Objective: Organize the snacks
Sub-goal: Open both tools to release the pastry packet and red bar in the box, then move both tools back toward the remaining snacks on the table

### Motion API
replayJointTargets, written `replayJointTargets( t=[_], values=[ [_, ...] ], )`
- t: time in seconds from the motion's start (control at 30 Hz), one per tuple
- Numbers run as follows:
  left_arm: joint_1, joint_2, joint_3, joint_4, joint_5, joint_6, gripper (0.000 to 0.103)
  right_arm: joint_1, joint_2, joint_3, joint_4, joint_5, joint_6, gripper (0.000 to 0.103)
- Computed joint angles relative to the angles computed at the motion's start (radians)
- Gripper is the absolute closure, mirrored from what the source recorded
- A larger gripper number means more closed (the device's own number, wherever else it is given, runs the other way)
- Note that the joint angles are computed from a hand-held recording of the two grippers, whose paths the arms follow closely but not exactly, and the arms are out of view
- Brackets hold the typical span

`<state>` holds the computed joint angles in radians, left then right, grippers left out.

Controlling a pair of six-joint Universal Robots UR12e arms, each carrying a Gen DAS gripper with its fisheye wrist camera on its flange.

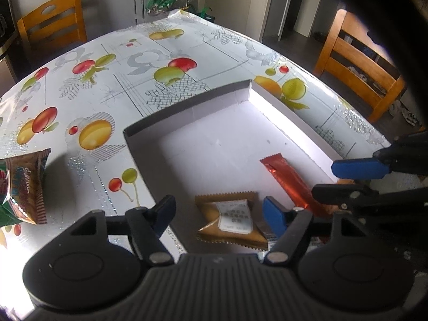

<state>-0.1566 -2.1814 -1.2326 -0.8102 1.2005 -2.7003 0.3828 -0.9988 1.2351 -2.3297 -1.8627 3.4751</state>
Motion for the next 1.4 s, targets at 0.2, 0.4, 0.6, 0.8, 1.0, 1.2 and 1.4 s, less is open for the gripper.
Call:
replayJointTargets(
  t=[0.2, 0.4, 0.6, 0.8, 1.0, 1.2, 1.4],
  values=[
    [0.01, 0.016, -0.022, 0.043, 0.008, -0.042, 0.024, 0.004, 0.003, -0.009, -0.007, -0.005, -0.006, 0.073],
    [0.035, 0.032, -0.04, 0.06, -0.015, -0.089, 0.024, 0.009, 0.009, -0.021, -0.018, -0.008, -0.018, 0.073],
    [0.056, 0.047, -0.06, 0.094, 0.004, -0.126, 0.024, 0.016, 0.026, -0.05, -0.019, 0.002, -0.037, 0.073],
    [0.076, 0.058, -0.075, 0.113, 0.025, -0.155, 0.024, 0.025, 0.043, -0.079, -0.019, 0.013, -0.064, 0.073],
    [0.093, 0.07, -0.094, 0.129, 0.044, -0.178, 0.024, 0.03, 0.061, -0.11, -0.016, 0.026, -0.087, 0.069],
    [0.106, 0.083, -0.115, 0.146, 0.056, -0.188, 0.024, 0.038, 0.076, -0.136, -0.016, 0.038, -0.104, 0.06],
    [0.12, 0.096, -0.133, 0.156, 0.07, -0.2, 0.024, 0.045, 0.092, -0.164, -0.022, 0.053, -0.116, 0.051]
  ],
)
